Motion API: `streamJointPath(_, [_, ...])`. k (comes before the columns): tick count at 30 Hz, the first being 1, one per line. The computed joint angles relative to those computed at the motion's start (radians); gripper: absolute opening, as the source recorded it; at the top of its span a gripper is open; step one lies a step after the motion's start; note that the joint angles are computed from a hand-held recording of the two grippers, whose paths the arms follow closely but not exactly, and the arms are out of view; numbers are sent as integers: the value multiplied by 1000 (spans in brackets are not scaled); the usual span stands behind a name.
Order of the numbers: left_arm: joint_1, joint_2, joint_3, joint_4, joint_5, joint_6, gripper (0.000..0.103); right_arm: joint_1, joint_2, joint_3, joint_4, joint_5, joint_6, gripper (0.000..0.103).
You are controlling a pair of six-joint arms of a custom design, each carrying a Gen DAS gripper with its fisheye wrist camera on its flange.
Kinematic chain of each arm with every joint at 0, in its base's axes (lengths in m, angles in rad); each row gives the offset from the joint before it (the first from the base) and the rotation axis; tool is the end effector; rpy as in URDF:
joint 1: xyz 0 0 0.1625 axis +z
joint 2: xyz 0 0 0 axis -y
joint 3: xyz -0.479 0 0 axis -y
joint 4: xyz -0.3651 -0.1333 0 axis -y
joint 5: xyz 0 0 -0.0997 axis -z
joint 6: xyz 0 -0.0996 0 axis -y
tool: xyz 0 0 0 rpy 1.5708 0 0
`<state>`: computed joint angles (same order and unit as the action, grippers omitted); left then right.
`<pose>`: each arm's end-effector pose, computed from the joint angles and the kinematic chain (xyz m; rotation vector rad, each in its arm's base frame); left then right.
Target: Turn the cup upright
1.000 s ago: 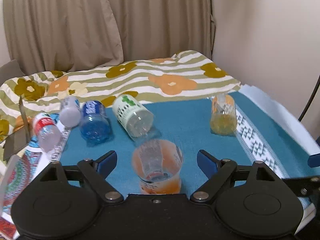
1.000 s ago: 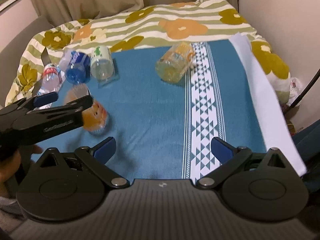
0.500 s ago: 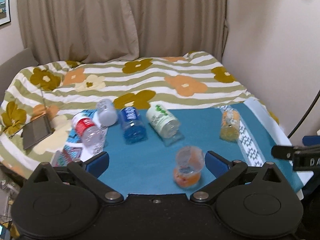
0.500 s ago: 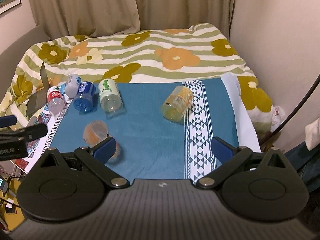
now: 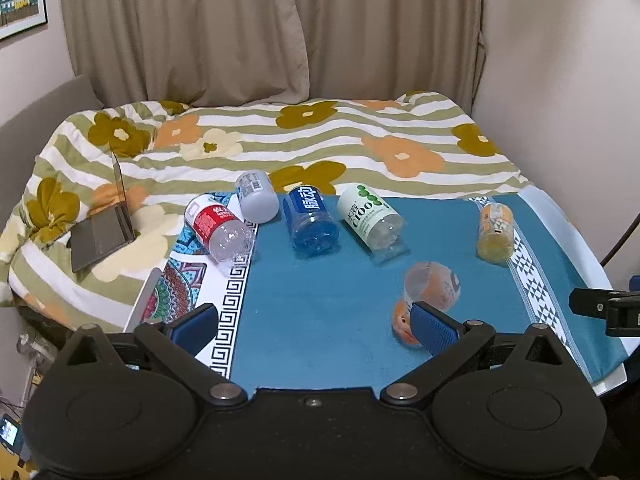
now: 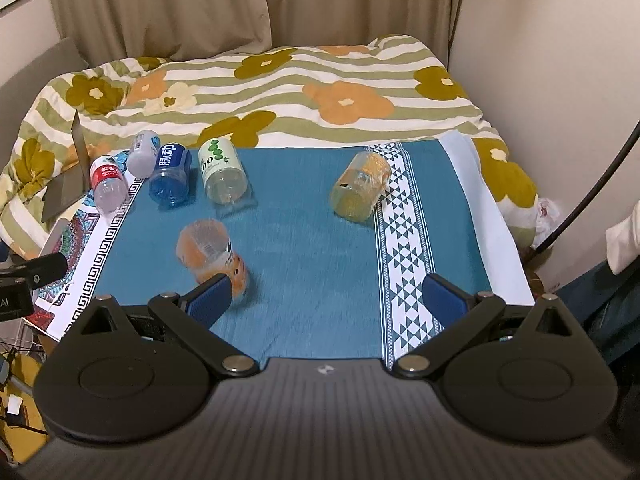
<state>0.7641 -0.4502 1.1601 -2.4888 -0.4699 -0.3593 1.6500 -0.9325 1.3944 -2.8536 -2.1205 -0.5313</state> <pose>-0.4348 -0.7243 0.1095 0.3440 2.1358 -0.9177 0.1397 -0.7336 0.3996 0.4238 -2.2882 0.8336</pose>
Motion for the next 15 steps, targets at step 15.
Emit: streamJointPath(15, [4, -2, 2, -41, -13, 57, 103, 7, 5, -2, 1, -16, 0, 103])
